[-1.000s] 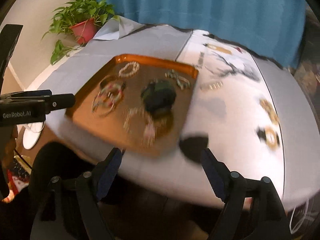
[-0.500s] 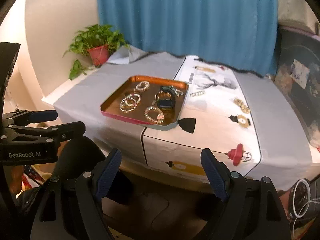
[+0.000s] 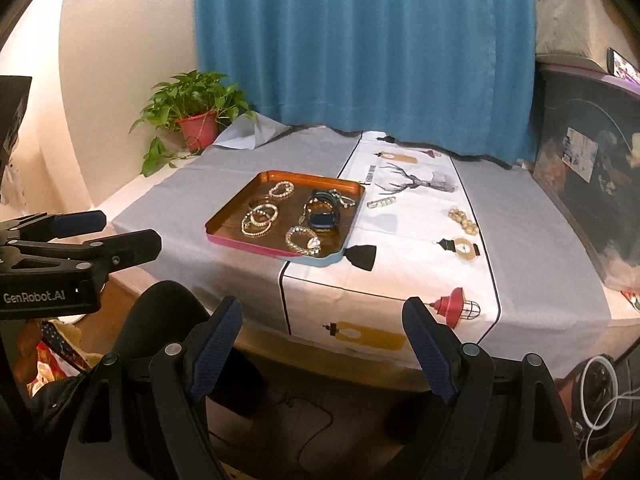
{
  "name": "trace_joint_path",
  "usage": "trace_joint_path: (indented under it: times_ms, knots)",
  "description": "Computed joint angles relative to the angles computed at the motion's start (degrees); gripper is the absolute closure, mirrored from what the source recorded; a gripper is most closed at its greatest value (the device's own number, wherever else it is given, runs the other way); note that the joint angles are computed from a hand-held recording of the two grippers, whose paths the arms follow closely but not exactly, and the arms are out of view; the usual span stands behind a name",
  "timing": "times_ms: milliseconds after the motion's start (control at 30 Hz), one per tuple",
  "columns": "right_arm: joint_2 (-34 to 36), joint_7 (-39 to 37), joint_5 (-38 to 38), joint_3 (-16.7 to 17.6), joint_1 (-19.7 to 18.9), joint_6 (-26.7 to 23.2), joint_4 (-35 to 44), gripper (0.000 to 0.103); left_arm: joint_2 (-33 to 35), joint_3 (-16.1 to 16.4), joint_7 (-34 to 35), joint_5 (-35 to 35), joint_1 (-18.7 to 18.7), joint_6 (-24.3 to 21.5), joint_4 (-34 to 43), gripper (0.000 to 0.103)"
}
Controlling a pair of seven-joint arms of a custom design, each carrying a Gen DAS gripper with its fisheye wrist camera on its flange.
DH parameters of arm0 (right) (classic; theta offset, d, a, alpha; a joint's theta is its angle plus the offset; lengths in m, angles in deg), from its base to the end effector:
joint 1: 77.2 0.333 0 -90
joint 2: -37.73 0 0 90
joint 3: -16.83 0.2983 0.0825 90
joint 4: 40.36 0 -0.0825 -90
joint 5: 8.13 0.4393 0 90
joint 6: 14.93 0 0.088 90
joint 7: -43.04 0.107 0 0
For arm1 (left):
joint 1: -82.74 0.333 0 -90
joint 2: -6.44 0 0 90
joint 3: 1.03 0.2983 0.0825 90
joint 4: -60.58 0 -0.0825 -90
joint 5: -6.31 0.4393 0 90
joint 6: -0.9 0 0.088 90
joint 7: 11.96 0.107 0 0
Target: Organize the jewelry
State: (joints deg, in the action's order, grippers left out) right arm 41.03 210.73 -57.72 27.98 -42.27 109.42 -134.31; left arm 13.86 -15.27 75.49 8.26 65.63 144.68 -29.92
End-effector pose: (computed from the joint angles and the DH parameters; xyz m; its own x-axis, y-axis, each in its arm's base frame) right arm 0.4913 0.4629 0.6112 -0.1712 -0.9803 -0.0988 -0.5890 0.1822 -0.7873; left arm 0.6065 -0.3571 0.6306 -0.4957 -0.8680 0.0301 -0.6133 0.3252 -0.7198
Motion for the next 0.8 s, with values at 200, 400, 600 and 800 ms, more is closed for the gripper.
trace_joint_path:
  times_ms: [200,400,600,800]
  knots:
    - [0.4,-0.8,1.1,-0.2,-0.1,0.6,-0.1,0.02,0.5,0.1,-1.0,0.5,-0.2,-0.9,0.6,0.012]
    - [0.0,-0.4,2.1,-0.6,-0.7,1.4,-1.4,0.02,3.3,0.0,-0.2,1.9,-0.8,-1.8,3.9,0.012]
    - [-1.3,1.4,4.0,-0.9,-2.2,1.8,-4.3,0.02,8.9,-0.1,0.9,4.1,-2.7,-4.1,11.3,0.012]
    - [-3.7,3.6,6.3,-1.3,-4.7,3.2,-8.9,0.02,19.6,0.4,2.2,5.8,-6.3,-11.3,26.7,0.012]
